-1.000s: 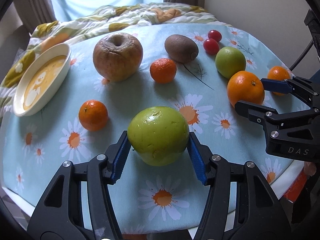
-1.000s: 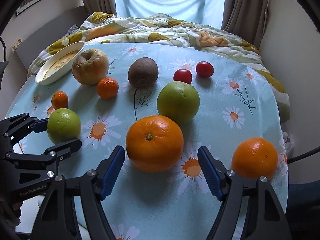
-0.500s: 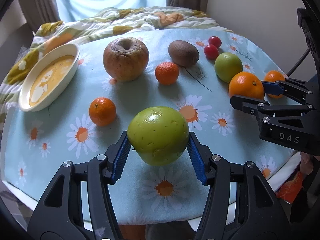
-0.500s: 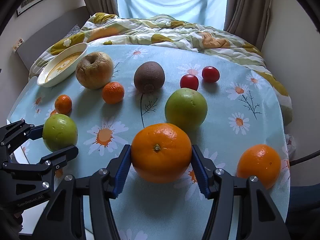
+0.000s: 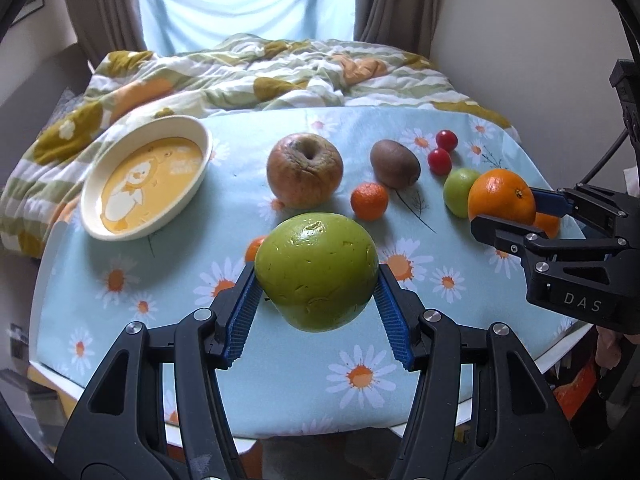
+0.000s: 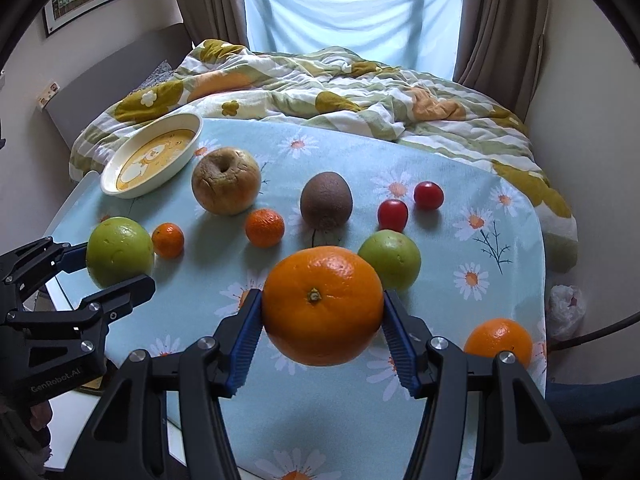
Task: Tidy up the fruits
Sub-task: 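Carry the green apple and orange into the white bowl and release both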
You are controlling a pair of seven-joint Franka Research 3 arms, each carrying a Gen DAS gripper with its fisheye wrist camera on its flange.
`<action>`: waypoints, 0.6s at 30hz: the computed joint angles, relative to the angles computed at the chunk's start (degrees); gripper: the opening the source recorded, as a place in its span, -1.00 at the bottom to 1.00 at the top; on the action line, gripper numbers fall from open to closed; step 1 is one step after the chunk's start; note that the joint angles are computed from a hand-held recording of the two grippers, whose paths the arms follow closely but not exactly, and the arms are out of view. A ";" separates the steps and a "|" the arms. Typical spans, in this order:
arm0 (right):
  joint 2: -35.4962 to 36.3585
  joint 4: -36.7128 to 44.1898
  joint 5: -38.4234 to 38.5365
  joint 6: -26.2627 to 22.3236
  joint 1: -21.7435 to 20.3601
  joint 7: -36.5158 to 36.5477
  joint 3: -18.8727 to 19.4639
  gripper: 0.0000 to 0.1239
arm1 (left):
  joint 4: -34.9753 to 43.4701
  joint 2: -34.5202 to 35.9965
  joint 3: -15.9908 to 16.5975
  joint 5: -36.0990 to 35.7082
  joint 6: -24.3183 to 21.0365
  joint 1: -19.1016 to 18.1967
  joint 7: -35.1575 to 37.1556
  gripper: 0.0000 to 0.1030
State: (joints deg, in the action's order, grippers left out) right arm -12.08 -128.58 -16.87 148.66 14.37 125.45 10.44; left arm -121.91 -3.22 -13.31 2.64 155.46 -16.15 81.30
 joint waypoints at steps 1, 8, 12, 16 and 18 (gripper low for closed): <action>0.43 0.91 -0.41 -0.31 0.00 0.43 0.33 -0.13 | 0.18 -0.11 0.33 -0.58 0.20 0.19 0.75 0.22; 5.82 9.80 -3.59 -3.50 2.01 4.70 0.97 -0.13 | 3.54 1.03 2.56 -6.89 -0.43 2.35 9.68 0.22; 10.92 17.13 -6.82 -6.17 4.61 8.22 0.09 -0.13 | 7.22 3.19 3.44 -11.18 -1.93 4.65 16.92 0.22; 16.85 25.41 -9.52 -9.26 8.08 12.44 -1.92 -0.13 | 12.29 6.63 3.51 -14.90 -4.23 7.62 24.08 0.22; 20.33 30.19 -10.48 -11.09 10.04 14.16 -3.13 -0.13 | 15.05 8.81 3.26 -16.13 -5.24 9.23 27.36 0.22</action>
State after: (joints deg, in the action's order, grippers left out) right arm 8.25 -98.40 -27.36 137.56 24.41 139.61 7.31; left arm -106.86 5.59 -10.05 -13.49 150.22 -6.92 108.66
